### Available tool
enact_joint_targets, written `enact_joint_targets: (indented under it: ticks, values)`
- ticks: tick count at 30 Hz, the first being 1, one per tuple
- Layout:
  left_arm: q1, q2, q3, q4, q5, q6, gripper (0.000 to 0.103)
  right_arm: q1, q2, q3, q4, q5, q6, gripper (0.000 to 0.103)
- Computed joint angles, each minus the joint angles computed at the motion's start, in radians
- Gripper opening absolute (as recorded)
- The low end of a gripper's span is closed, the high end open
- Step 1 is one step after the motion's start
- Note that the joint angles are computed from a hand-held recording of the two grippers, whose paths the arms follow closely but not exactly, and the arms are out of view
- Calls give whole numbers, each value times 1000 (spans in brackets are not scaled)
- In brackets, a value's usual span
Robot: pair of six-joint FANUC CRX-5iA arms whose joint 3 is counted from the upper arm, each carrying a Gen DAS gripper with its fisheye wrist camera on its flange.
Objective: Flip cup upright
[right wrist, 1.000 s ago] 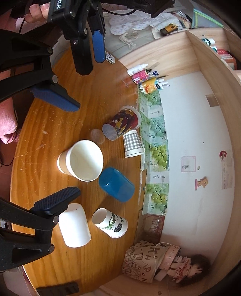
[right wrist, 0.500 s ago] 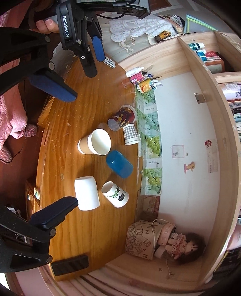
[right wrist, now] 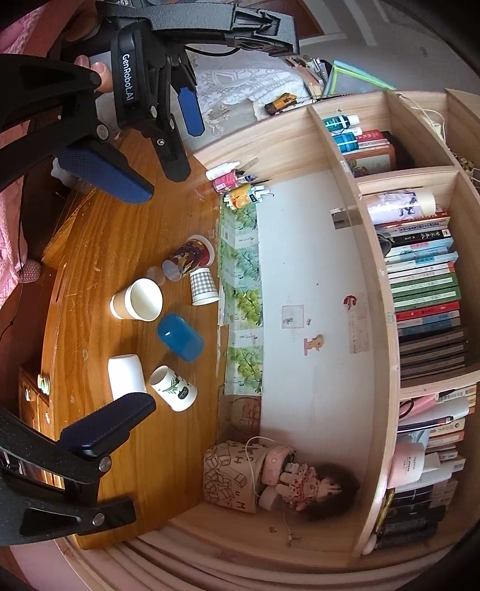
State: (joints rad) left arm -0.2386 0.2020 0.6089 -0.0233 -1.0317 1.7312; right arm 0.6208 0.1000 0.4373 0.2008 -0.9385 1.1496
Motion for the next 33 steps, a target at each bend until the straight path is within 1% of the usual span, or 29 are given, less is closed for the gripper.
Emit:
enact_joint_targets:
  ticks: [3, 7, 9, 13, 18, 23, 28, 33]
  values:
    - [-9, -2, 19, -50, 3, 53, 102, 6, -4, -9, 27, 23, -21, 103]
    - [-51, 1, 57, -200, -15, 158, 102, 17, -11, -32, 70, 48, -63, 103]
    - [-59, -4, 54, -231, -12, 198, 102, 21, -11, -36, 92, 55, -87, 103]
    - [-84, -4, 63, -302, -9, 251, 102, 8, -7, -31, 69, 68, -129, 103]
    - [-103, -6, 63, -358, 31, 316, 102, -5, 8, -17, 68, 55, -144, 103]
    - [-120, -3, 69, -404, 52, 352, 102, -2, 5, -36, 107, 64, -177, 103]
    - [-123, 5, 79, -408, 47, 354, 102, -2, 2, -50, 133, 80, -199, 103]
    - [-139, 2, 81, -455, 42, 378, 102, 0, -3, -73, 171, 116, -226, 103]
